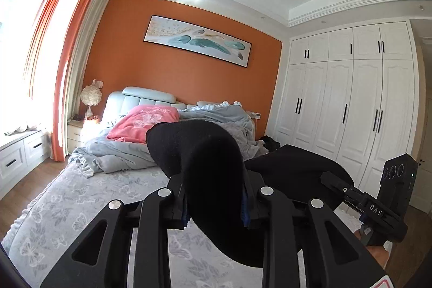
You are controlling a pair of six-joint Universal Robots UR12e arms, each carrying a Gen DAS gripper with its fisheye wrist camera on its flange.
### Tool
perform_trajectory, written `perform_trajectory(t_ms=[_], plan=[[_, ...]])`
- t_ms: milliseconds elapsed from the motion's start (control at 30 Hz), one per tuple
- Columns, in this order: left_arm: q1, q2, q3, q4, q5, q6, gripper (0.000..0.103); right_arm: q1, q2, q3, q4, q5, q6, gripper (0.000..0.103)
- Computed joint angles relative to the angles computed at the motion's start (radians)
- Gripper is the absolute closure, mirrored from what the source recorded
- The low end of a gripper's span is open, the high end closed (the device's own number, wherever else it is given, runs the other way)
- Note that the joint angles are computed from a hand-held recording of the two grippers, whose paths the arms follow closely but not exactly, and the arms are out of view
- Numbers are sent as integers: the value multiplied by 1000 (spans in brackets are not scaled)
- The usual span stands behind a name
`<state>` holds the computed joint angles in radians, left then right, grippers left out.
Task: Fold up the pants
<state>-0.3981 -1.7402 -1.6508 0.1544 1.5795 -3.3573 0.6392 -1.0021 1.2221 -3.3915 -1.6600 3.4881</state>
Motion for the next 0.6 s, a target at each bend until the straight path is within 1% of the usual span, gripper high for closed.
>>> perform_trajectory(t_ms=[67,133,233,333,367,400,467,500,533,567,600], plan=[[18,-46,31,4,-8,-3,79,-24,39,-33,10,22,27,67],[35,-94,56,4,-13,3,79,-48,78,-54,22,46,72,67],[56,-170,82,-5,-27,5,79,-74,126,-56,50,61,115,67],[72,-241,85,-52,-32,-13,78,-93,167,-35,128,79,168,67],[77,-264,83,-77,-37,-27,77,-99,178,-26,180,86,179,66],[82,-285,78,-118,-46,-38,76,-105,187,-16,250,103,192,65],[96,-314,60,-246,-89,-62,73,-113,192,6,430,138,209,62],[104,-326,55,-333,-119,-63,71,-116,194,23,487,146,201,61],[115,-332,34,-377,-171,-74,70,-116,184,52,502,142,179,50],[119,-323,1,-380,-181,-87,66,-108,170,80,474,101,154,35],[118,-305,-34,-340,-178,-86,57,-95,157,103,437,18,128,28]])
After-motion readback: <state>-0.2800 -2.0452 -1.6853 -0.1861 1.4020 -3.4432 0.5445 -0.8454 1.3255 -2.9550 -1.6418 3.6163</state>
